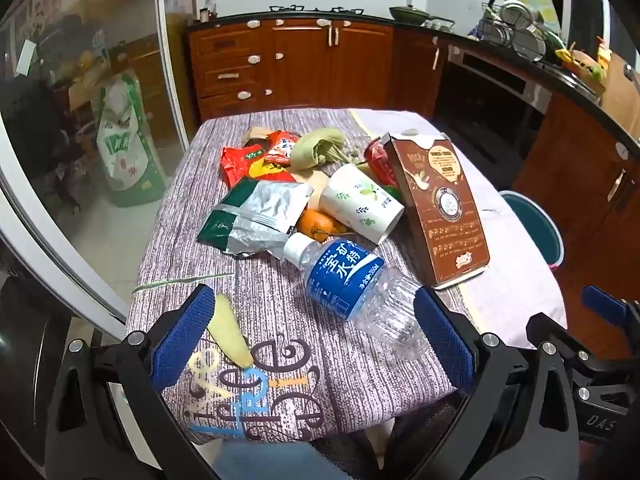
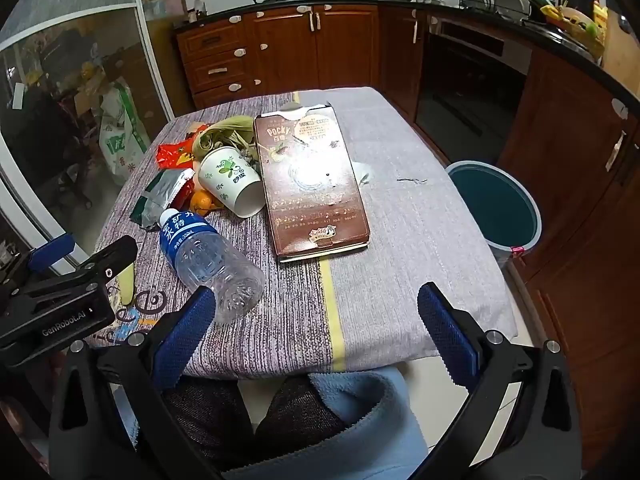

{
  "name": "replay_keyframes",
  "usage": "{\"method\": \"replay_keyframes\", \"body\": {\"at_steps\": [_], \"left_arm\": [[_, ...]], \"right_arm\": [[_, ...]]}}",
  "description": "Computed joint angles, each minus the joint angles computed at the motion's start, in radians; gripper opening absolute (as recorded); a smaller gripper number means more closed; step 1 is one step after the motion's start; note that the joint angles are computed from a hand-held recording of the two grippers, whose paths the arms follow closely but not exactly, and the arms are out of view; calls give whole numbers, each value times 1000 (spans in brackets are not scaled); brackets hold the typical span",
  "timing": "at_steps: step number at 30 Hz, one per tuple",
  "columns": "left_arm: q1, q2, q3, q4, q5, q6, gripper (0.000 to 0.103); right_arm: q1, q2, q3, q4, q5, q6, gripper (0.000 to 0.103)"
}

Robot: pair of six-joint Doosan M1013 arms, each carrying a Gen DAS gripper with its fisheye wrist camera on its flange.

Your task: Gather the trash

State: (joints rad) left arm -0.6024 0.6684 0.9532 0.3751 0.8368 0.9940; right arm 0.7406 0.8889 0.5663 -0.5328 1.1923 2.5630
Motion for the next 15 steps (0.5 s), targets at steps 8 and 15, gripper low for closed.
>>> {"method": "replay_keyframes", "body": {"at_steps": [8,15], "left_arm": [[2,-6,13,3,-13,-11,99],[1,-18,27,38,-29,-51,99]], "right_arm": [[0,1,-1,-1,2,0,97],[0,-6,15,-11,-3,7,97]]}}
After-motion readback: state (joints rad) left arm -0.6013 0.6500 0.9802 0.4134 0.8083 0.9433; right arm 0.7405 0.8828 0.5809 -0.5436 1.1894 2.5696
